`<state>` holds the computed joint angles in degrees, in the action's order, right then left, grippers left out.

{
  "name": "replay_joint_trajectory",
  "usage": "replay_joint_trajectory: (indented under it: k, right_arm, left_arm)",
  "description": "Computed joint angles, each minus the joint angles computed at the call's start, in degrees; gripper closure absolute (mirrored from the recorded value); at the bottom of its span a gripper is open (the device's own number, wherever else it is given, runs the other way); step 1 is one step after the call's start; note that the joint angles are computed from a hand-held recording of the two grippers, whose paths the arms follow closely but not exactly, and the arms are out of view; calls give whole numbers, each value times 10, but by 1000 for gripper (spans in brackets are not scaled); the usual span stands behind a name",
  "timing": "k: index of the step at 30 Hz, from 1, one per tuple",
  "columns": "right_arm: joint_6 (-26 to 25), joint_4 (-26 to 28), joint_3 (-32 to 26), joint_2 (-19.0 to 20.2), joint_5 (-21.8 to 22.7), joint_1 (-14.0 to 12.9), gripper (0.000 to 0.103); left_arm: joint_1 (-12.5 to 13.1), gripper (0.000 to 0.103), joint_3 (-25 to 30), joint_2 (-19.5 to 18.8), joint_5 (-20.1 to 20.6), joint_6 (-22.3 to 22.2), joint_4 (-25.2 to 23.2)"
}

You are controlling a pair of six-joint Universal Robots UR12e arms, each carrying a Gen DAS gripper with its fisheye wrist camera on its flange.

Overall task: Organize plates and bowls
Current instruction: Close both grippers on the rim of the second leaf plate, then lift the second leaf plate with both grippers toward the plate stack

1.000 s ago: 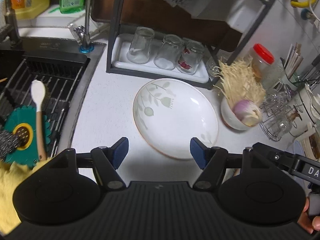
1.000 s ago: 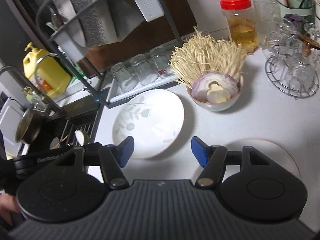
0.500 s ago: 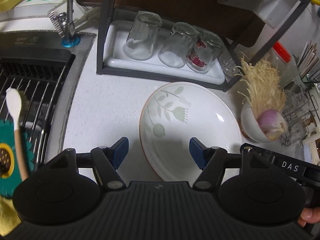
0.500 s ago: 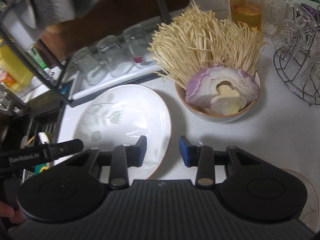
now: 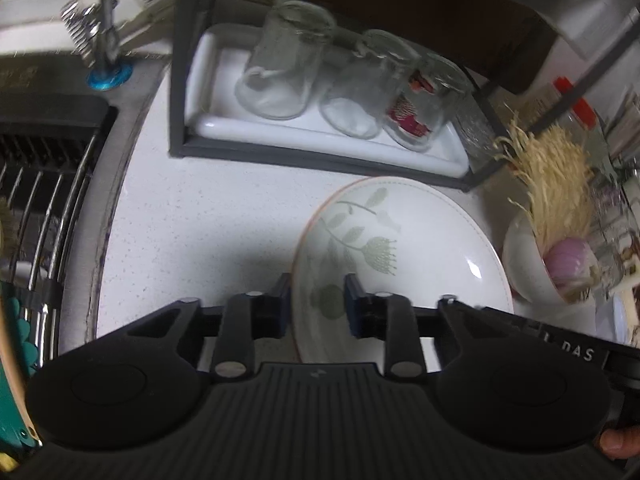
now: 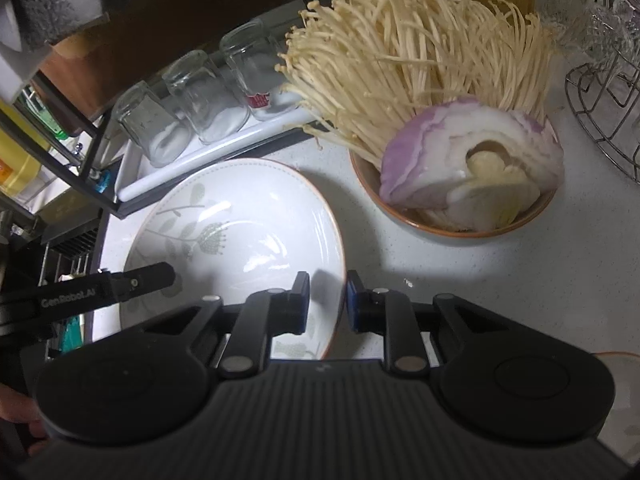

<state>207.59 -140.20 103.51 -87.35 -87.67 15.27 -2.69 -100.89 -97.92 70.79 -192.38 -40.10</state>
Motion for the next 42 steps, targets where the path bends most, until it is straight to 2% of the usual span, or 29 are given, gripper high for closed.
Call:
replay_joint_trajectory:
  k: [3,9,15,18,23,29,35,42]
  right_arm:
    - [8,2,0,2,3,-3,85]
    - [-7,-10,0,6,4,-3,84]
    - [-15,9,0,-2,29,-13,84]
    - [-24,7,5,-14,34,-16,84]
    - [-46,20,12,-32,28,-13,84]
    - [-50,36,17,-54,43,-16,84]
    - [-58,33,19,-71,49,-17,84]
    - [-41,23,34,-97,56,-28,84]
  left_arm:
    - [9,84,-4,0,-21,-12,0]
    - [12,85,-2,-1,-32,1,-4]
    - [25,85,-6,5,-80,5,-27]
    - [23,85,-13,17,-80,16,-30]
    - [21,85,-26,35,-84,-14,-40]
    - [25,85,-34,56,-95,-34,-48]
    - [23,85,-33,74,-97,-23,-42]
    - [10,85,-22,87,-98,-25,-33]
